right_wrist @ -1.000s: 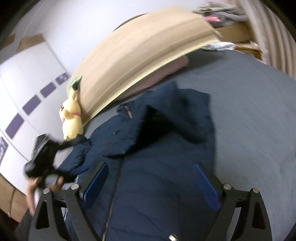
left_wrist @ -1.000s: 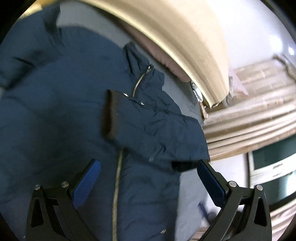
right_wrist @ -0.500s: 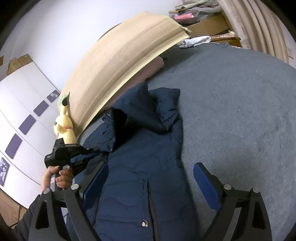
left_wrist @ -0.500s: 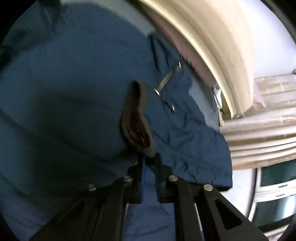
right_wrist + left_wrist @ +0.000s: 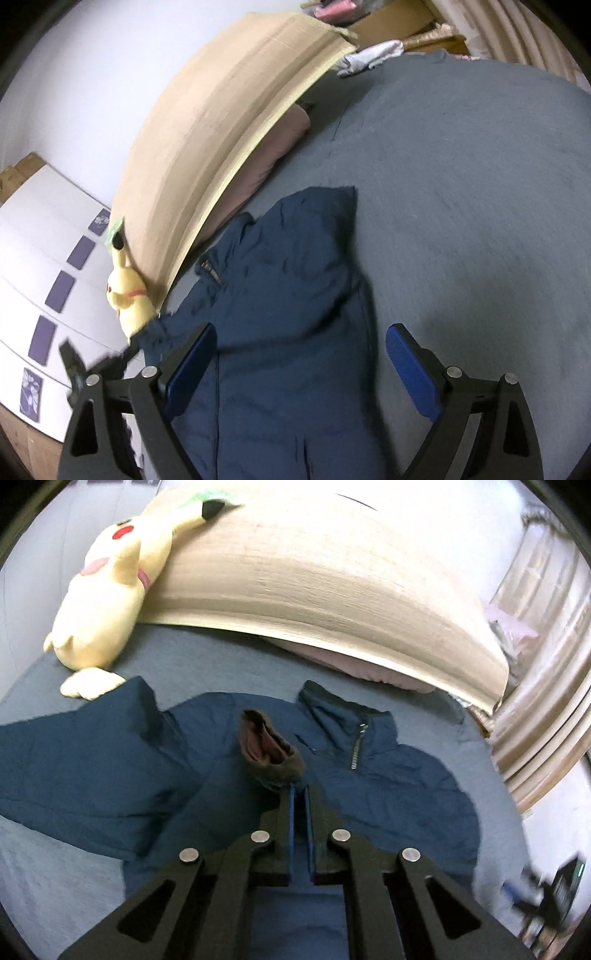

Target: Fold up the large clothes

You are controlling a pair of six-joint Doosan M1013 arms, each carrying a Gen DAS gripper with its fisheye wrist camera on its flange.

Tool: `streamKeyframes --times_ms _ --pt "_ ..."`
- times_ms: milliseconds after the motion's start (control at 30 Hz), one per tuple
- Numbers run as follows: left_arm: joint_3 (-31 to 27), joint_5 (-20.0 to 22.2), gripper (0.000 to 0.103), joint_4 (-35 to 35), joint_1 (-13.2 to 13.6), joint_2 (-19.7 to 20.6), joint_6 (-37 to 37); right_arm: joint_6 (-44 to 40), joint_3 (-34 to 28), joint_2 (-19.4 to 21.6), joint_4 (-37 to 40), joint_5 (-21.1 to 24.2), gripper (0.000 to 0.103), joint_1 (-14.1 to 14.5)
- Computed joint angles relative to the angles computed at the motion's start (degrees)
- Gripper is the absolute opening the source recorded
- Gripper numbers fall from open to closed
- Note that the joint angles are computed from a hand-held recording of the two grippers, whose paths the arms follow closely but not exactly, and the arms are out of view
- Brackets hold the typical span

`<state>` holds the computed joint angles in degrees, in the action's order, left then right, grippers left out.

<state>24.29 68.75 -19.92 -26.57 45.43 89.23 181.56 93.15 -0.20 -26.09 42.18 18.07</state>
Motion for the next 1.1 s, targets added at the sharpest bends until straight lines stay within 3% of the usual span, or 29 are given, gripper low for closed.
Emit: streamKeyframes --times_ms 67,200,333,433,500,567,633,733,767,800,833,867,900,967,1100 --pt "2.87 -1.89 0.001 1.54 -0.13 -0.91 0.48 -4.67 -1.03 1.23 3.72 0.39 0.095 -2.92" --pt "3.77 0.20 0.001 3.06 0.50 -0.05 -1.42 -12.92 -1.63 3.40 14.51 -1.90 0.095 -8.12" --pt "4.15 2.64 0.001 0.86 1.24 0.71 -1.12 -19.39 -3.61 6.07 19.36 -0.45 0.095 -10.24" --pt "4.85 1.93 0.002 -2.07 2.07 0.52 -2.04 -21.32 -4.35 7.42 20.94 0.14 0.095 -11.28" --pt "2.69 3.96 0.016 -4.64 2.73 1.77 -3.78 -22.63 -4.29 7.75 21.85 -0.68 0.095 -11.72" --pt "2.61 4.20 0.062 -4.67 2.73 1.78 -4.61 -23.60 -4.43 8.04 21.97 -0.88 0.094 -11.85" --pt "4.63 1.50 0.070 -3.89 2.26 0.77 -3.80 -23.90 -4.49 8.23 21.93 -0.88 0.094 -11.91" --pt "2.84 3.14 0.070 -4.47 1.81 1.87 -3.33 -24.63 -4.78 8.39 21.87 -0.57 0.092 -11.92" --pt "1.62 3.95 0.068 -4.27 1.58 2.57 -3.74 -25.39 -5.21 8.65 21.81 0.31 0.085 -11.86" --pt "0.30 4.87 0.059 -1.70 1.02 3.21 -4.37 -26.08 -5.58 8.85 21.80 1.12 0.079 -11.81" --pt "-2.24 7.01 0.010 1.63 0.44 4.43 -4.72 -26.84 -5.92 9.15 22.22 1.56 0.053 -11.90" --pt "-6.37 10.87 0.005 3.48 0.13 6.53 -5.30 -28.58 -6.46 9.59 23.97 2.54 0.028 -12.21" --pt "-8.09 12.34 0.005 2.71 0.27 7.47 -5.66 -29.45 -7.22 10.01 24.28 4.19 0.028 -12.29" --pt "-7.02 11.55 0.005 3.82 0.04 6.64 -4.07 -30.57 -9.37 10.83 21.44 6.41 0.014 -11.50" --pt "1.44 5.48 0.005 5.61 -0.34 1.75 -0.29 -29.81 -12.59 11.57 12.91 9.76 0.011 -9.38"
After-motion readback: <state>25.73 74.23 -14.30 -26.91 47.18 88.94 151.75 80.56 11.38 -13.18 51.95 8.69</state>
